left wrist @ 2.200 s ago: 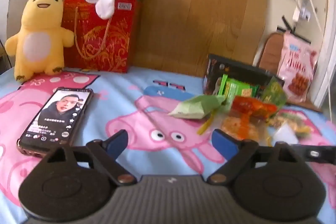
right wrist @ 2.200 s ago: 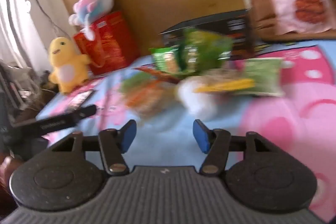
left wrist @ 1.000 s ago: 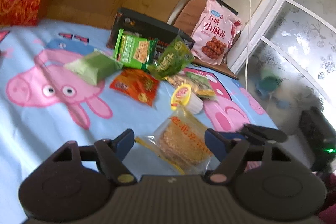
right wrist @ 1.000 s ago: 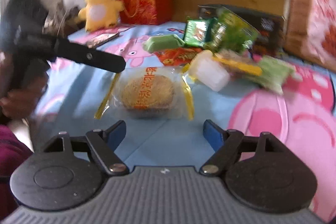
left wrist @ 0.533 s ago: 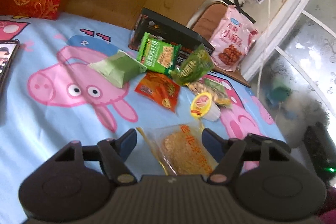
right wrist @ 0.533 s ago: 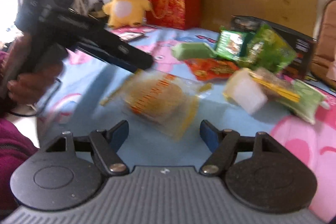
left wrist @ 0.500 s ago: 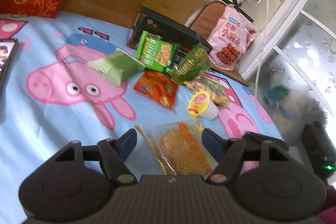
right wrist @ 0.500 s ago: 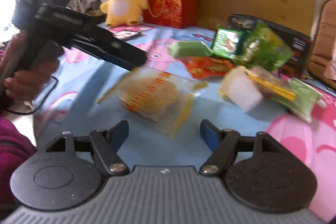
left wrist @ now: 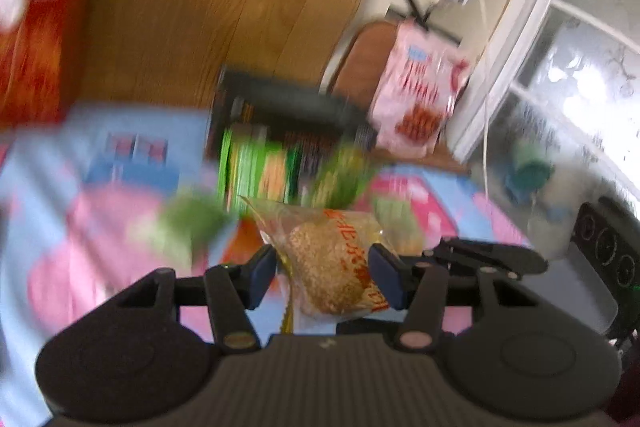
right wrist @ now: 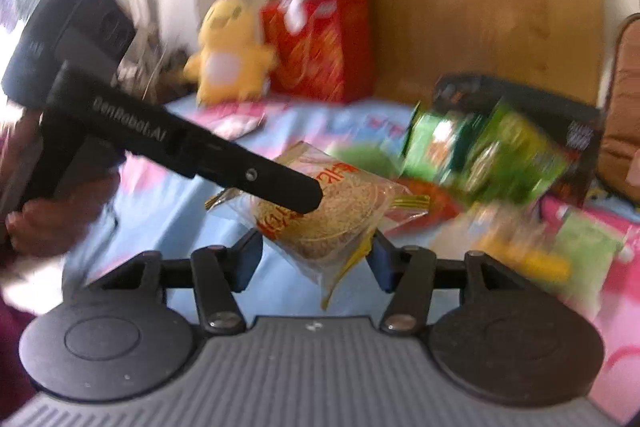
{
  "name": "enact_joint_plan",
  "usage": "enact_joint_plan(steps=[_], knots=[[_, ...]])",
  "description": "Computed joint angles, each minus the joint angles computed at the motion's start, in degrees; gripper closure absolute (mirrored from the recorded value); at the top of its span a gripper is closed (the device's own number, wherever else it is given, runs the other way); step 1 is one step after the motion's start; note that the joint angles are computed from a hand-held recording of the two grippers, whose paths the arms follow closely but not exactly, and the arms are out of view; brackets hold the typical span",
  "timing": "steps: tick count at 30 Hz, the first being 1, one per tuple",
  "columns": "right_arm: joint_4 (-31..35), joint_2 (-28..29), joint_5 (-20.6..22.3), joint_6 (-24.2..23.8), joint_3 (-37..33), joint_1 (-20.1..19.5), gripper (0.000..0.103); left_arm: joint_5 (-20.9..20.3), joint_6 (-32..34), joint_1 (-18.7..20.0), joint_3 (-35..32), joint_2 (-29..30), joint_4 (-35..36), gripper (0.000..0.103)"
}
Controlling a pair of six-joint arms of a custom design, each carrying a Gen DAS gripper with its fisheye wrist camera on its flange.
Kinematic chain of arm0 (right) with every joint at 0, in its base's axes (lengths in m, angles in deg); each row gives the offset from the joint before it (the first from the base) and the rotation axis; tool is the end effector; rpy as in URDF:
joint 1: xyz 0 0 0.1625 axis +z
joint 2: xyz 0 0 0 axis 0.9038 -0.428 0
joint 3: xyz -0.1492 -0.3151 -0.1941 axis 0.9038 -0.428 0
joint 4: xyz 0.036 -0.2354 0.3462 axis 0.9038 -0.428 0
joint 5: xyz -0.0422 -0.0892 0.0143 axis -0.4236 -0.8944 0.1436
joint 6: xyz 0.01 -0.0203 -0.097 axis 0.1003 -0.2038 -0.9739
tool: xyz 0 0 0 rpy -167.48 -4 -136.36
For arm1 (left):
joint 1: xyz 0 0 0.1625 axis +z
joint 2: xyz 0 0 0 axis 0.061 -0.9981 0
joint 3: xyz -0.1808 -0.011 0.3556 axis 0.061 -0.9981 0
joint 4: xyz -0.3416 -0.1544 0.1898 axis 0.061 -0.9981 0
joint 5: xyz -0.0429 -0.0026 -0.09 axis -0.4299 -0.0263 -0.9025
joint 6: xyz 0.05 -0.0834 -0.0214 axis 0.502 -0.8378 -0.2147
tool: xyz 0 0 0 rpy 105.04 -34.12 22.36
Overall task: Organize snacks
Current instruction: 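Grasp the round pastry with the left gripper and lift it, then lower the pastry into the black tin box and open the left gripper, then move the left gripper back over the snacks to the pink candy tube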
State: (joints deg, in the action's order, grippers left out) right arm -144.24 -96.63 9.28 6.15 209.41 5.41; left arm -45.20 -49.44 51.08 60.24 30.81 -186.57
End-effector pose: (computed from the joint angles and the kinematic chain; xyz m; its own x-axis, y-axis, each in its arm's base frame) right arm -0.0247 -0.5570 0.2067 -0.6750 -0.5860 0.4483 -0.7298 0.4405 -0.5229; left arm -0.2509 -0.6267 -0.0097 -0.7859 0.5458 -0.2906 0.6133 0.6277 -0.4795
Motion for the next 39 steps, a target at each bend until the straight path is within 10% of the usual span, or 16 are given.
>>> enact_joint_plan(steps=[13, 22, 28, 39], knots=[[0.63, 12.30, -5.23, 13.88, -27.32, 5.32, 0.040, -1.75, 1.59, 2.64, -43.48, 22.53, 15.60, 0.045], [8.22, 6.75, 0.46, 21.96, -21.82, -0.98, 0.043, -1.48, 0.28, 4.79, -29.47, 16.38, 10.29, 0.044], [13.62, 8.80, -3.58, 28.86, -23.09, 0.08, 0.062, 0.48, -2.64, 3.93, -25.99, 15.30, 14.91, 0.057], [2.35, -2.34, -0.39, 12.62, 1.03, -2.44, 0.060, -0.26, 1.19, 0.41, -1.02, 4.68, -0.69, 0.041]])
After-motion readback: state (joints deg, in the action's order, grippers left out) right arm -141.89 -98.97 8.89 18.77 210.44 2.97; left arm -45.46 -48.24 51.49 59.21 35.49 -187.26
